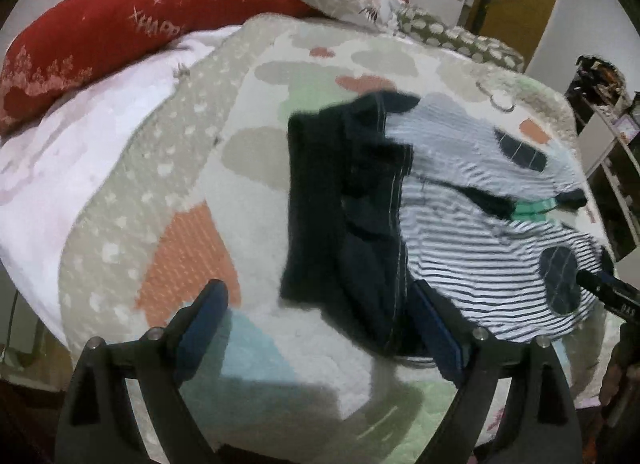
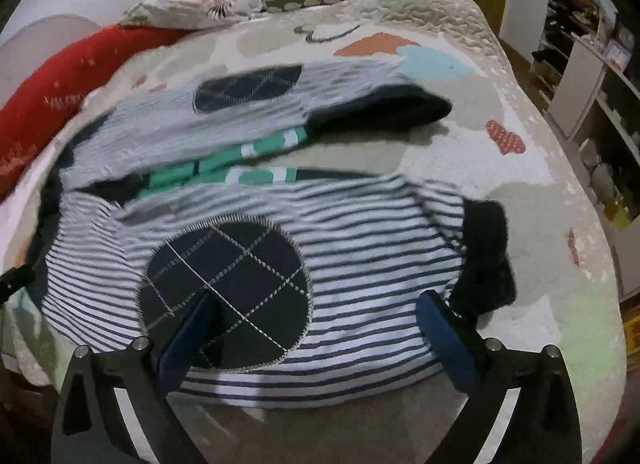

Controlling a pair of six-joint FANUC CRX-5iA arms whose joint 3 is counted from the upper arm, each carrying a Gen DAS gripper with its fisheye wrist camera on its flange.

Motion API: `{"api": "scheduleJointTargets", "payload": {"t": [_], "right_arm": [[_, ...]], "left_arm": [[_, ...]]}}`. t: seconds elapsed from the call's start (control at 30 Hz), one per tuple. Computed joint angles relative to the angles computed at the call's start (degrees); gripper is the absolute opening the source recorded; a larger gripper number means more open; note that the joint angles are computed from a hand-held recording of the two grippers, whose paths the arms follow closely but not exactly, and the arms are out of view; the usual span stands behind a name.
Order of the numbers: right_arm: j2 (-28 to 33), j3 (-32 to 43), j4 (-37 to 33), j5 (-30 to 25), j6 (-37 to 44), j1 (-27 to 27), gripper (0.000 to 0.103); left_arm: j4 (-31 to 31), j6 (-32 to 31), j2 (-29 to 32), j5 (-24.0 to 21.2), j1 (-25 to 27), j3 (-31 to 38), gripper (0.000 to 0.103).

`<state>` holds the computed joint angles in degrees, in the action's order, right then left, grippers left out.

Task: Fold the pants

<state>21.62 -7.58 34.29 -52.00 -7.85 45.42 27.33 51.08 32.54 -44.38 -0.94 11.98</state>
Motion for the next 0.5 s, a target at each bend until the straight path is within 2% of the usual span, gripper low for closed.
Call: {"api": "scheduleJointTargets", "payload": {"t": [0.1,0.17,0.27,0.37,0.5], "right_arm": [[-2.44,-1.37,1.05,-0.08,0.44,-0.63,0.101],[-4.04,-1.88,1.34,-0.11,1.31,-1.94,0.101],[-5.98,-1.95,0.24,3.53,4.47,-4.96,0.101],[-5.95,-0.27,-1.01,5.25,7.76,-7.76,0.101],[-3.59,4.06,-3.24,5.49,14.63,-10.78,0.101]], "left_arm": [[3.34,-2.37,1.39,-1.61,0.51,2.99,0.091],[4.01,-1.75,3.36,-4.33,0.64,7.19,0.091],[3.87,-0.29,6.01,-7.22,0.29,13.22,0.091],[1.17,2.23,8.95,-9.36,-0.66,20.10,0.091],[-3.20,6.82,17.40,-18.84,-2.11,35.91,0.091]]}}
